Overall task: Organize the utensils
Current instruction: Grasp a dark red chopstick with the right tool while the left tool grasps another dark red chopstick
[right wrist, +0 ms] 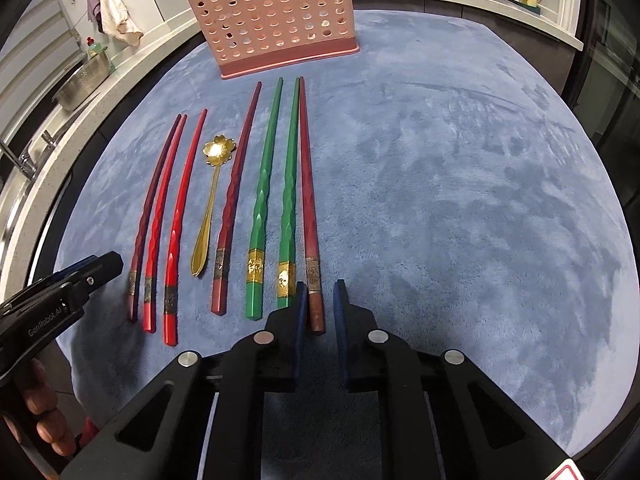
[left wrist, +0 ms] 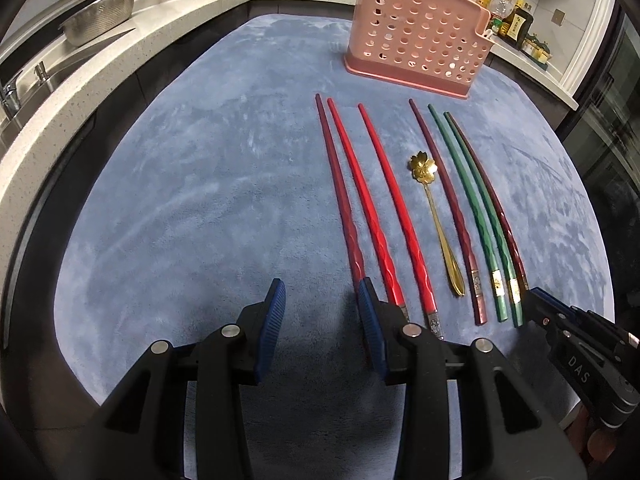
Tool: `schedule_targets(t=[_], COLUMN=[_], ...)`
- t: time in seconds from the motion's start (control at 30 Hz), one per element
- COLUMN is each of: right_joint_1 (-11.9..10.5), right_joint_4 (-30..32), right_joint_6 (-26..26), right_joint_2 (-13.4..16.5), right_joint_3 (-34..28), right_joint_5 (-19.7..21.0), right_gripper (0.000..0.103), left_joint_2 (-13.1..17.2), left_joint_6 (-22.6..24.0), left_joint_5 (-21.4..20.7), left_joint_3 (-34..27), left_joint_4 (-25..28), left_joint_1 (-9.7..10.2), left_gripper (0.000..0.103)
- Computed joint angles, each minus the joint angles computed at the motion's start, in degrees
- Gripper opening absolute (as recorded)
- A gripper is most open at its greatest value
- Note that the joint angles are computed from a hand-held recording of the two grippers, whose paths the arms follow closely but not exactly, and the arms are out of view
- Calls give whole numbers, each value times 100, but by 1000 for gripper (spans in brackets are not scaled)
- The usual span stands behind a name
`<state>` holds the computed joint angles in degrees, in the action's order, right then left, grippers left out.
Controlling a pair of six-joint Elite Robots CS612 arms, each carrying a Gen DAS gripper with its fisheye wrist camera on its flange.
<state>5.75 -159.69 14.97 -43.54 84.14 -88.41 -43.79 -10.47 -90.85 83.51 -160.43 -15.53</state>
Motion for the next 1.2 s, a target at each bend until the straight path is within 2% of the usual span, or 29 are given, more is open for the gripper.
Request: schedule_targets(t=[0.13,0.23,0.53,0.83,1.0,1.07,1.2], right_joint_1=[-9,1,-50,-49,-48,-48,-49], right_joint_4=[-25,-56,-102,-130,-140,-139,-147], right_joint_6=[7,2,184,196,202,199,204], right_joint_2=[-4,-18,-98,-113,-115,-116,-119], right_joint_3=[18,45,187,232,240,242,254], right_joint_5=[-14,-98,-64,-72,-71,-71,-70], right_gripper=[8,8,7,7,7,8,7], left_joint_2=[0,1,23,19,8,6,-2], left_joint_6=[47,72,152,249,242,216,174], left_joint_5=[-62,-82,-173,-20,70,70,66], left_joint_3=[1,2,-2,71,103,113,129], left_joint_4=[15,53,194,122,78,61,48], left_joint_1=[-9,-22,-34,-64,-62,-45,-20], left_gripper=[37,41,41,41,29,19,7])
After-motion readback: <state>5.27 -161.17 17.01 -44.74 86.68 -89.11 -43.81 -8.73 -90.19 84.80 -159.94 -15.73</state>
